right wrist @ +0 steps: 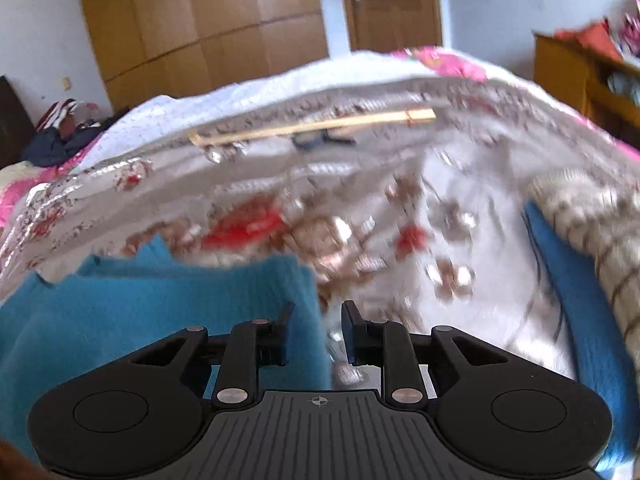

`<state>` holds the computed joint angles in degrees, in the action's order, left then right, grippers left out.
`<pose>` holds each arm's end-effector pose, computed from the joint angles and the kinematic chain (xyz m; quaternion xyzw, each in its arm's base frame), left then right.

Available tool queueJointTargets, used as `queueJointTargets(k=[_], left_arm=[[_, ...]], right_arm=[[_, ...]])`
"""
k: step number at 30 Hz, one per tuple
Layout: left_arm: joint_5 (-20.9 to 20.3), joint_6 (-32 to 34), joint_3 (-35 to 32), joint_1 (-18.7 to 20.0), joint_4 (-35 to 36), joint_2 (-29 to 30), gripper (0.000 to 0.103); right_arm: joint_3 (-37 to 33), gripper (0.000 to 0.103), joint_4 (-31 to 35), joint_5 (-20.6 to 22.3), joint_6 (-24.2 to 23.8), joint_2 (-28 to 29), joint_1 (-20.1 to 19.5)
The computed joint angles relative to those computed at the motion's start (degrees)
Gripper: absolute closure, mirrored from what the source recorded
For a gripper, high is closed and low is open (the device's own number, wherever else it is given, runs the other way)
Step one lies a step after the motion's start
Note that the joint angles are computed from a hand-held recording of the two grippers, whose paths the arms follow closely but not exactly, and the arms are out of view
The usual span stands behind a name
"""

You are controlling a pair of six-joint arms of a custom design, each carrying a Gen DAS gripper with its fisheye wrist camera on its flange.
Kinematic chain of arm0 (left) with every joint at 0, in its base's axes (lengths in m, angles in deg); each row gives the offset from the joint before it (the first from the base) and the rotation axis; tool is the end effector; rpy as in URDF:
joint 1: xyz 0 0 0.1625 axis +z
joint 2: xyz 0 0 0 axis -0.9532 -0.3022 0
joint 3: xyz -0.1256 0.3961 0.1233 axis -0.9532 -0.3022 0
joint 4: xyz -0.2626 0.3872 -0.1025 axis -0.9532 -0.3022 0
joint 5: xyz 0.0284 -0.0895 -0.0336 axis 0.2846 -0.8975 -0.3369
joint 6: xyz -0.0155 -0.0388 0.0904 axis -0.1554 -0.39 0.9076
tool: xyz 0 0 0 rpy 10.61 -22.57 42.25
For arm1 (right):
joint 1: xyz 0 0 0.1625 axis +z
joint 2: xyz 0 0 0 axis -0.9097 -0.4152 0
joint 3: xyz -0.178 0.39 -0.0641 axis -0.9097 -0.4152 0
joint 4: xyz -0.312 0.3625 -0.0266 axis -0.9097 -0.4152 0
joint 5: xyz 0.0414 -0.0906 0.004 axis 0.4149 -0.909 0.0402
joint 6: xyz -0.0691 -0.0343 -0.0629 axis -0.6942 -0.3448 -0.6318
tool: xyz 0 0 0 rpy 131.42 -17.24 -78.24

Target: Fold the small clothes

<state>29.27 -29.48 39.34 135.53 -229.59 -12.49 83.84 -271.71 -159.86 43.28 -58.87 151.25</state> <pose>-0.2048 -0.8538 0.0938 0.0665 0.8706 -0.4079 0.2670 0.0234 -0.8058 0.3313 0.0246 -0.8277 0.4345 0.3544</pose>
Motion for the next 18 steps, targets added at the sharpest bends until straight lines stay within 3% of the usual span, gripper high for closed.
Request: queueJointTargets(k=[3,4,5,8,11,13,16,18], left_arm=[[0.2,-0.7,0.3,-0.1,-0.5,-0.2,0.007],[0.4,-0.5,0.6,-0.3,-1.3,-0.3,0.007],[0.6,0.4,1.3,-0.5,-3.1,-0.4,0.008],[1.1,5.0,2.8,-1.0,-9.2,-0.6,0.008],[-0.2,4.8,3.6,-0.9,-11.0,-1.1,0.008],[-0.7,4.1,4.3,-0.7,-11.0,-1.5,0.008],[-1.7,3.8,5.6,-0.2,-10.9,-2.1,0.008],[-2.7,3.4,6.6,0.1,-11.7,-2.5,0.008]], right_arm=[[-2.7,0.074,-8.4,-4.5,-10.5,3.8,2.3],[-2.8,0.064,-9.4,-4.6,-11.6,4.2,2.9],[-2.4,0.055,-8.1,-3.3,-10.6,4.0,3.3],[-2.0,0.052,4.4,4.2,-3.2,2.5,4.0],[-5.6,0.04,11.8,8.1,-4.1,5.6,5.5],[-8.9,0.038,11.3,7.0,-8.3,9.2,6.6],[-14.5,0.038,19.3,6.3,-7.1,12.5,7.1],[-18.2,0.042,20.2,0.6,-8.9,16.1,7.7]])
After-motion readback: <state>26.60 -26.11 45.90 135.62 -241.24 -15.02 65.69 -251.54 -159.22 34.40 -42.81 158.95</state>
